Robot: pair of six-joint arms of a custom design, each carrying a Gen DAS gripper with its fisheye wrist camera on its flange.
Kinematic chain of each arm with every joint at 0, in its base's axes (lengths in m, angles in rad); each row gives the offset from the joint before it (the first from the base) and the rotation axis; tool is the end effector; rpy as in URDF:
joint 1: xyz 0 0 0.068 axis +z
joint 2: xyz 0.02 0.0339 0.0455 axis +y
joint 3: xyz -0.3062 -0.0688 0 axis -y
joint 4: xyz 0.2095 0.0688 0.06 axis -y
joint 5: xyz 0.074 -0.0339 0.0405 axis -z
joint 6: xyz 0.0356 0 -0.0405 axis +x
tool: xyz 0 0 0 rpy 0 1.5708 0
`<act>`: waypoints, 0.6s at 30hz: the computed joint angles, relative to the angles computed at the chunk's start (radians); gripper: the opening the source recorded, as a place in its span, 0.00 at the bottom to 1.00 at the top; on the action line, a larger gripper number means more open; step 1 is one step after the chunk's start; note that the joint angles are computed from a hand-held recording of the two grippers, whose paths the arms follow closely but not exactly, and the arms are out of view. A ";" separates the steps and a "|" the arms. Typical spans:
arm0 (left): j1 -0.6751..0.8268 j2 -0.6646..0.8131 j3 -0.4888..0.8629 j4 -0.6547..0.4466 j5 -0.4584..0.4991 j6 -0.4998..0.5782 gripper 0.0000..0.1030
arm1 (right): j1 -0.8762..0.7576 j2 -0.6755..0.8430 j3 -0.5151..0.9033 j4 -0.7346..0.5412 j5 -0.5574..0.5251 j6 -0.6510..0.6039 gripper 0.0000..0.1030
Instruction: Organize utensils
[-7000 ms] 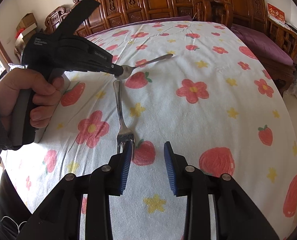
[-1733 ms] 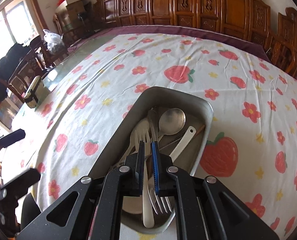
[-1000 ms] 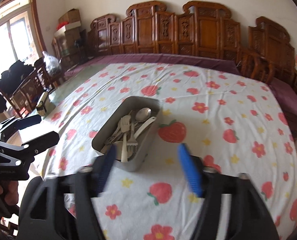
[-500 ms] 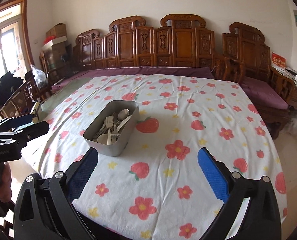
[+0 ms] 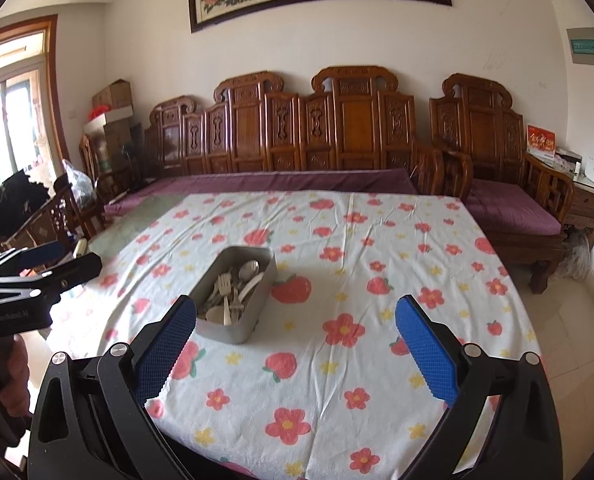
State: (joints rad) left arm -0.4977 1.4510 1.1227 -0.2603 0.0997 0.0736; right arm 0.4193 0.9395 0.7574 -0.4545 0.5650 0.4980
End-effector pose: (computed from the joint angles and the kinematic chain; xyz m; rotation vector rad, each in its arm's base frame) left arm 0.2549 -0.1426 0.3460 0.6690 2.0719 -0.3511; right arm 0.1355 0.0395 0.3199 0.3853 2.0620 -0.0768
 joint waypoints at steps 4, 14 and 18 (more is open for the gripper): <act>-0.019 -0.018 0.025 -0.017 -0.004 -0.017 0.92 | 0.045 -0.019 0.057 -0.061 0.060 0.012 0.97; -0.060 -0.054 0.096 -0.048 -0.035 -0.048 0.92 | 0.172 -0.035 0.210 -0.204 0.230 0.038 0.97; -0.069 -0.070 0.114 -0.054 -0.052 -0.047 0.92 | 0.223 -0.037 0.264 -0.265 0.300 0.070 0.97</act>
